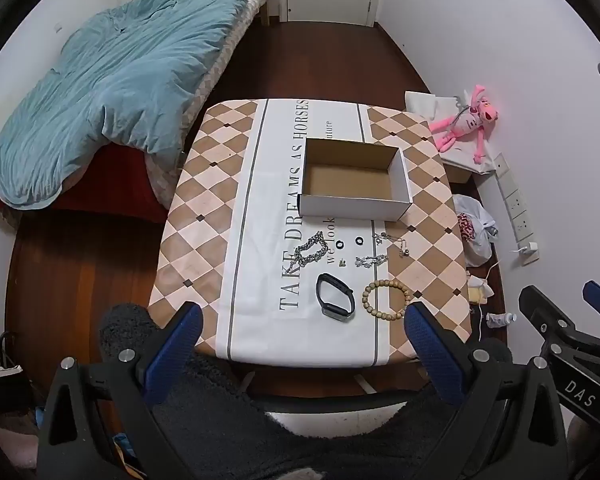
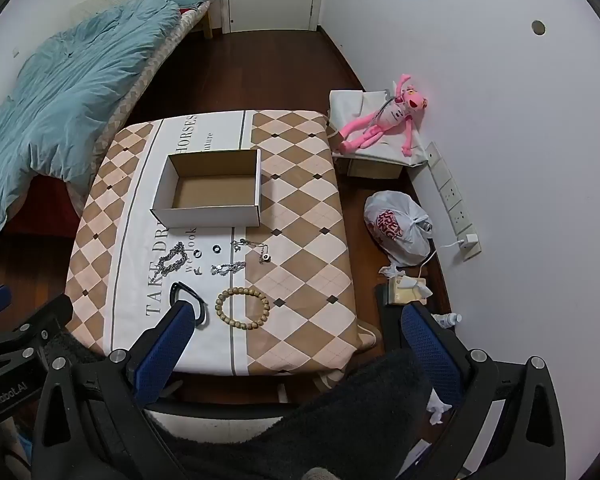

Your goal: Organize jewelry

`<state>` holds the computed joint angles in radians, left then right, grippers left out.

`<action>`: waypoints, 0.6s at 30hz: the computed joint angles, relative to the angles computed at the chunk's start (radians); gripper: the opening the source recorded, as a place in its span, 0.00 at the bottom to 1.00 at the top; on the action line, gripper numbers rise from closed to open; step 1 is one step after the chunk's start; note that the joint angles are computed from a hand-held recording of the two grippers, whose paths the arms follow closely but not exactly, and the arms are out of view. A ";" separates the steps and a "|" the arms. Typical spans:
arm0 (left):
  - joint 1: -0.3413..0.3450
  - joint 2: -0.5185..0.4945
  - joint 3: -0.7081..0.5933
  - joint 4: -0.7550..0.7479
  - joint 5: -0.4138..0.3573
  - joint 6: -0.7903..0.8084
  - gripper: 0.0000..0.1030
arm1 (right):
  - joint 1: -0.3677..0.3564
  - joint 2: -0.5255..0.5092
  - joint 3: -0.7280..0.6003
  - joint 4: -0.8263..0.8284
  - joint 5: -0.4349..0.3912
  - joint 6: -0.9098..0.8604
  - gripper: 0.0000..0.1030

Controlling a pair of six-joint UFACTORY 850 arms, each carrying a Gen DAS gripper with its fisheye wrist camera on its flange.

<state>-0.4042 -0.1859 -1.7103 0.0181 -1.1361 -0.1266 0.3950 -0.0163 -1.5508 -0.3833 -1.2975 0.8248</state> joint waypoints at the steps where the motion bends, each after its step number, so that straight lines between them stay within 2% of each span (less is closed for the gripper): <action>1: 0.000 0.000 -0.001 0.001 -0.001 -0.001 1.00 | 0.001 -0.002 -0.002 -0.002 -0.004 0.000 1.00; 18: -0.004 -0.003 -0.002 0.013 0.000 -0.008 1.00 | 0.002 -0.011 -0.010 -0.004 -0.011 -0.003 1.00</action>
<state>-0.4080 -0.1885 -1.7125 0.0312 -1.1360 -0.1348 0.3971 -0.0273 -1.5609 -0.3878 -1.3081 0.8222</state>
